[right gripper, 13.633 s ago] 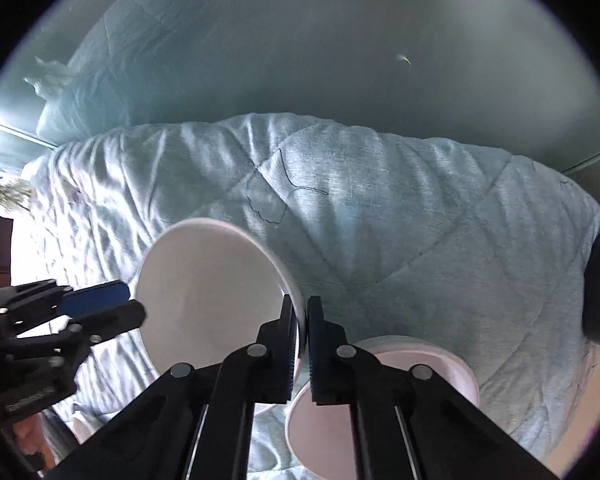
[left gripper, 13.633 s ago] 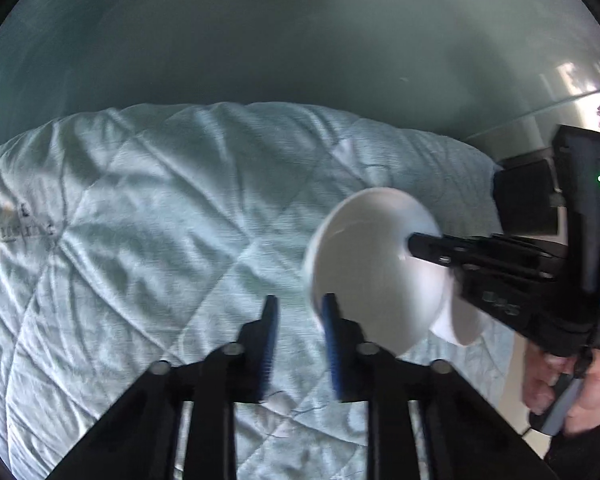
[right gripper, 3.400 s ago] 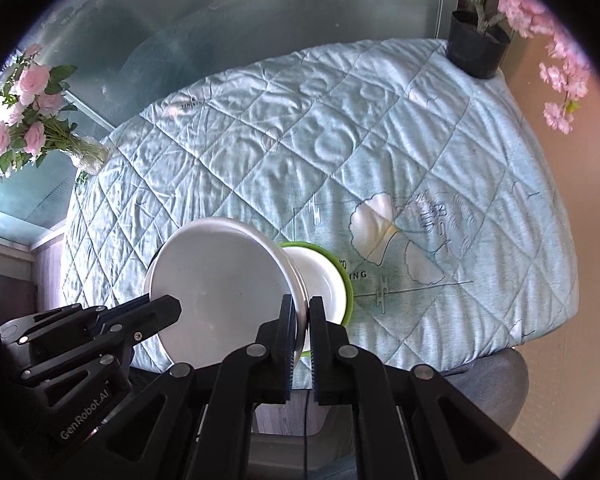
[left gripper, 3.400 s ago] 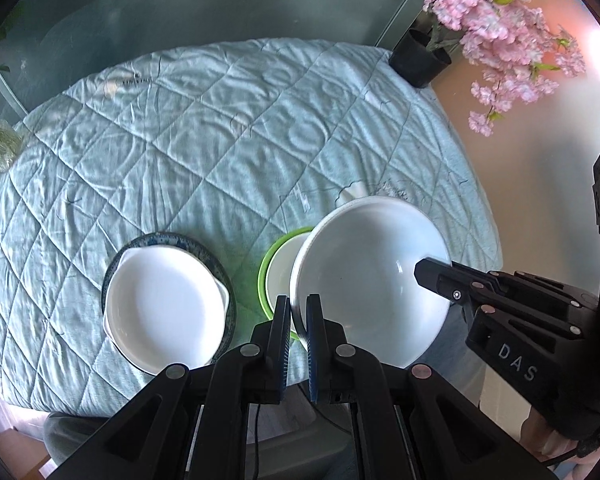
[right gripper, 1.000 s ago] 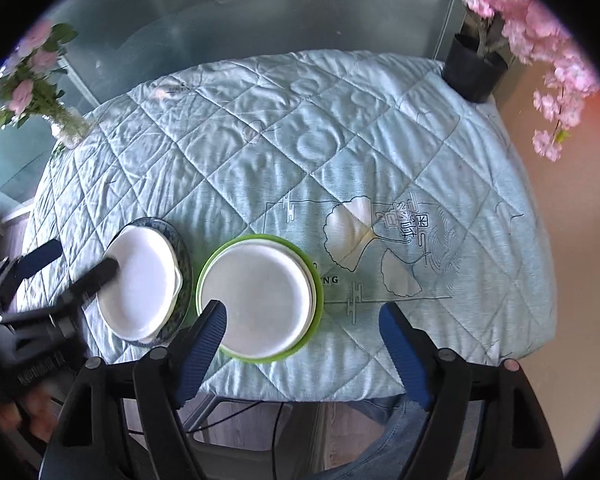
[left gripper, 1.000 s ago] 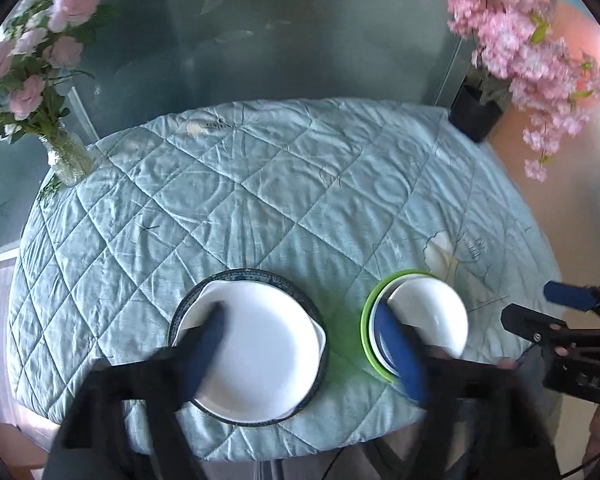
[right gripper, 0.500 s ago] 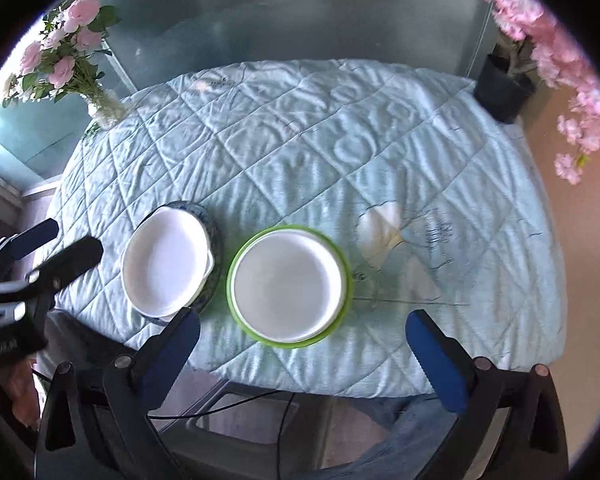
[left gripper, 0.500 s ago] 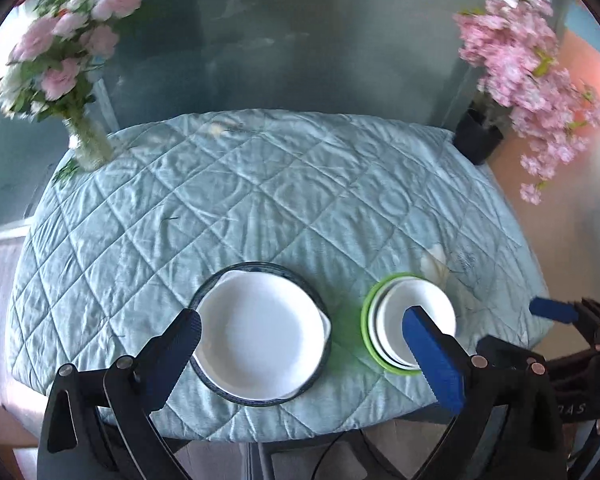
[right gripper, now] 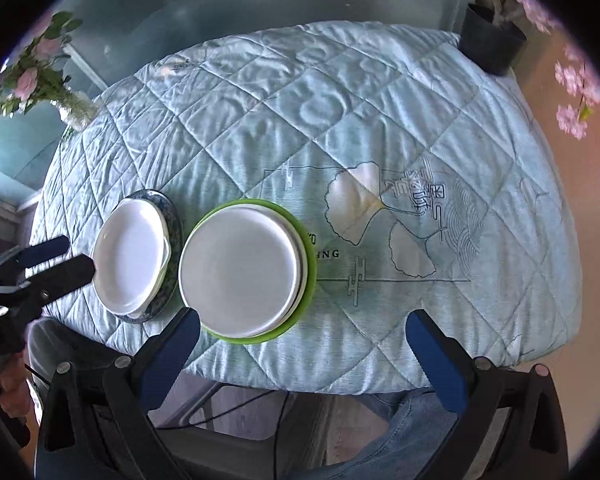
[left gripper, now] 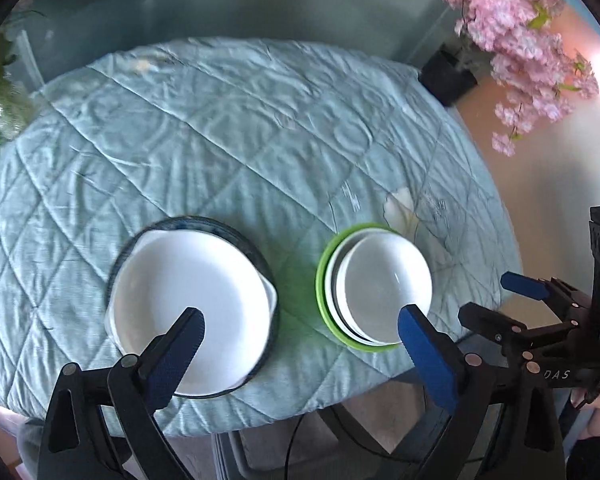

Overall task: Organize plates and bowls
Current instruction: 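Move both grippers to the green bowl rim and close on it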

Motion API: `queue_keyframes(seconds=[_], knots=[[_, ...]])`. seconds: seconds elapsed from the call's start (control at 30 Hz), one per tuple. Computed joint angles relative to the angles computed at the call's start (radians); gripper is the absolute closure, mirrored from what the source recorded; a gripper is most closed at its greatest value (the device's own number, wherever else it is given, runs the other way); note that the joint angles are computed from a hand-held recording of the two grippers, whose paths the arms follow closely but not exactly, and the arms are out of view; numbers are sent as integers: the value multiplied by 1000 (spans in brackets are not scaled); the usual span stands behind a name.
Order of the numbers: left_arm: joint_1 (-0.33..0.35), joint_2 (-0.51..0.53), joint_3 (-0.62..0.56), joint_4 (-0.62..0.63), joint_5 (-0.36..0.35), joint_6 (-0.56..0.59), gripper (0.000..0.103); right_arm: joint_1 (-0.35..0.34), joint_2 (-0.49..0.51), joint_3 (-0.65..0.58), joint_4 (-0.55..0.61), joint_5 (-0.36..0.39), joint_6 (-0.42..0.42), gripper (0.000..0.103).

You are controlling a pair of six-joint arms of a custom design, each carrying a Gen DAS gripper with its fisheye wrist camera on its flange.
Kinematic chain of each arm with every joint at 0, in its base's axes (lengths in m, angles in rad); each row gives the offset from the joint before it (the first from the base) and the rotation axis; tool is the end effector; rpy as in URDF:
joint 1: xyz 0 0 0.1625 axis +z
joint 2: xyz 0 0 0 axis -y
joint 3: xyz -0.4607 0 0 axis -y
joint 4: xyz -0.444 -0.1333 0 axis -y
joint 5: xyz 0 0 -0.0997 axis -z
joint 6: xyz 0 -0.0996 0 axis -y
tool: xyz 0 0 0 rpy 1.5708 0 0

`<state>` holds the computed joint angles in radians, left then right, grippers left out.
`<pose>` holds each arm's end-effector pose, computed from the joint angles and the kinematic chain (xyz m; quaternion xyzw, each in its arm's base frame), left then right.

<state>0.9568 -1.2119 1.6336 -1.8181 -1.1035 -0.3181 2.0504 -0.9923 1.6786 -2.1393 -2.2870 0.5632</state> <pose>-0.2287 -0.6337 0.3072 0.1628 0.9556 -0.0280 0.2441 0.3766 -0.5769 0.1806 -0.0185 -0.9350 0.1265 0.3309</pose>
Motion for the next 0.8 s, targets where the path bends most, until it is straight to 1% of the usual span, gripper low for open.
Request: queue_keyframes(seconds=[0.07, 0.2, 0.23, 0.3, 0.4, 0.47, 0.53, 0.57, 0.63, 0.77, 0.8], knots=[[14, 32, -19, 10, -29, -4, 14, -12, -4, 9, 0, 4, 9, 1], [35, 90, -57, 9, -90, 20, 18, -43, -9, 19, 5, 42, 31, 1], [39, 106, -68, 11, -95, 26, 19, -50, -10, 23, 2, 52, 37, 1], [45, 139, -97, 35, -94, 22, 26, -59, -11, 27, -8, 54, 50, 1], [53, 184, -136, 52, -99, 35, 27, -72, -7, 27, -20, 60, 59, 1], [61, 206, -155, 62, -115, 50, 27, -77, -1, 24, -27, 60, 55, 1], [69, 230, -174, 80, -132, 66, 32, -83, 4, 23, -33, 70, 45, 6], [74, 242, -186, 98, -144, 68, 39, -87, 8, 21, -30, 81, 39, 9], [86, 263, -207, 127, -167, 56, 40, -93, 14, 19, -27, 98, 30, 17], [97, 286, -215, 138, -177, 55, 40, -99, 21, 21, -32, 124, 27, 26], [99, 291, -218, 143, -179, 51, 42, -100, 23, 21, -34, 129, 29, 29]])
